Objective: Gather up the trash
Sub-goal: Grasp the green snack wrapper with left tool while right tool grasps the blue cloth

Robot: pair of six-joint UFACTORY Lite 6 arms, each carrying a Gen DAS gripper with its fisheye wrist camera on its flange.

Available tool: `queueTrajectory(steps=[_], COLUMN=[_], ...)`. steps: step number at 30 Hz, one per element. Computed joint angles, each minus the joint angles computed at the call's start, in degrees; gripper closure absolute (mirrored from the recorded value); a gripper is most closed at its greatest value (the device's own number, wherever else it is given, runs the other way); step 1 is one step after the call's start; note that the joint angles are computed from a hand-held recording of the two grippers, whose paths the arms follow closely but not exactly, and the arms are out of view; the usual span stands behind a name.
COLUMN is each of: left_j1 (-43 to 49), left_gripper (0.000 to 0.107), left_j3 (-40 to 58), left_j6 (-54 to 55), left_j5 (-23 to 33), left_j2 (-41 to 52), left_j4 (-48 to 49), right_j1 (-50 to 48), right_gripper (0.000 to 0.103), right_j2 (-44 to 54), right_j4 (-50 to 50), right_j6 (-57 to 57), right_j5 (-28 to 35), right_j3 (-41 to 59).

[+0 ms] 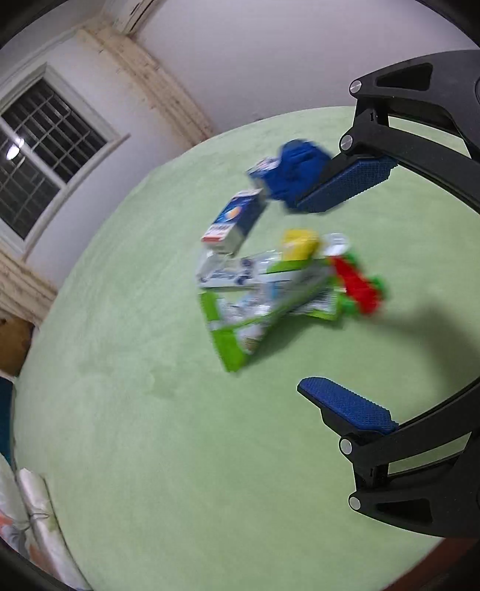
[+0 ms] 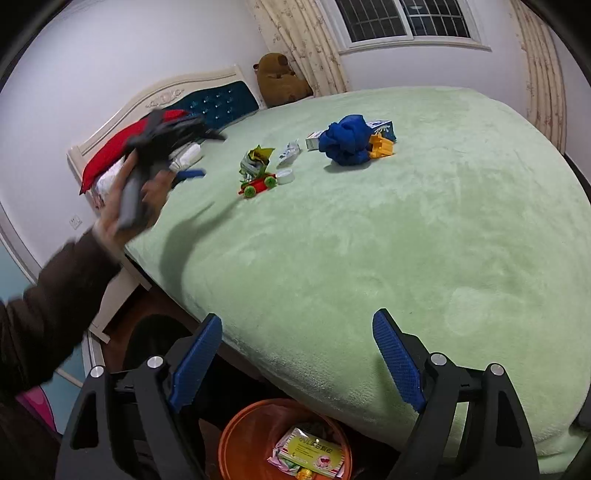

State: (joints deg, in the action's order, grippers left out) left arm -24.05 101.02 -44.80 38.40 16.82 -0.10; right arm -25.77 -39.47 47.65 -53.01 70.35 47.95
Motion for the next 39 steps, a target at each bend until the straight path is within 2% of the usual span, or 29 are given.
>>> queueTrajectory(steps=[4,8,11,13,14,15,18,22,24,27,30,34,36,39], left_j1=[2.0,3.1,3.2,3.1,2.8,2.6,2.9,2.9,1.6,-3.2,-12.4,-27.9,-32.4,-35.6], left_gripper=[0.019,0.019,0.019,0.032,0.049,0.060,0.071,0.074,0.074,0.074,0.074,0.074,0.074,0.074], left_j3=[17.2,26.3,28.4,29.2,30.3,30.3,22.5,7.5,-0.5,-12.4,-21.7,-29.6,-30.8,-32.8], left_j6=[1.0,0.1,-0.3,0.6,1.3,2.3,5.0,4.8,2.5,-6.3,-21.7,-41.2,-46.1,-50.2], left_j5=[6.0,9.6,10.3,11.1,11.9,11.8,7.0,-0.3,-3.8,-7.4,-5.4,4.1,6.9,6.8], left_j2=[14.4,23.2,26.8,28.2,29.3,29.6,24.9,12.7,5.1,-7.6,-17.8,-23.8,-22.8,-22.4], left_j4=[-3.1,-4.5,-4.8,-4.2,-3.3,-2.8,-3.1,0.2,4.6,16.8,34.7,55.8,59.5,61.0], right_j1=[1.3,4.0,6.7,8.6,9.2,10.1,12.4,17.3,19.8,23.8,27.0,30.8,32.1,35.2], right_gripper=[0.021,0.021,0.021,0.021,0.021,0.021,0.021,0.021,0.021,0.021,0.021,0.017,0.015,0.013], right_j2=[-0.3,1.3,3.1,5.5,6.4,8.0,13.7,22.7,28.3,38.2,46.7,60.5,69.0,82.1], right_j4=[-1.1,-1.5,-2.1,-2.0,-1.8,-1.6,-0.3,-1.8,-3.1,-6.2,-10.5,-19.4,-24.7,-36.0], right_j6=[-0.4,0.5,1.5,2.3,2.8,3.4,4.5,8.1,10.5,15.1,20.4,31.9,40.2,52.8], right_j5=[-1.0,-2.7,-5.0,-6.3,-6.8,-7.7,-10.7,-17.3,-21.0,-26.4,-30.2,-33.0,-31.1,-29.6], right_j3=[-0.4,-0.2,0.5,2.0,2.7,4.0,9.3,17.9,23.0,32.5,41.7,57.8,69.6,87.6])
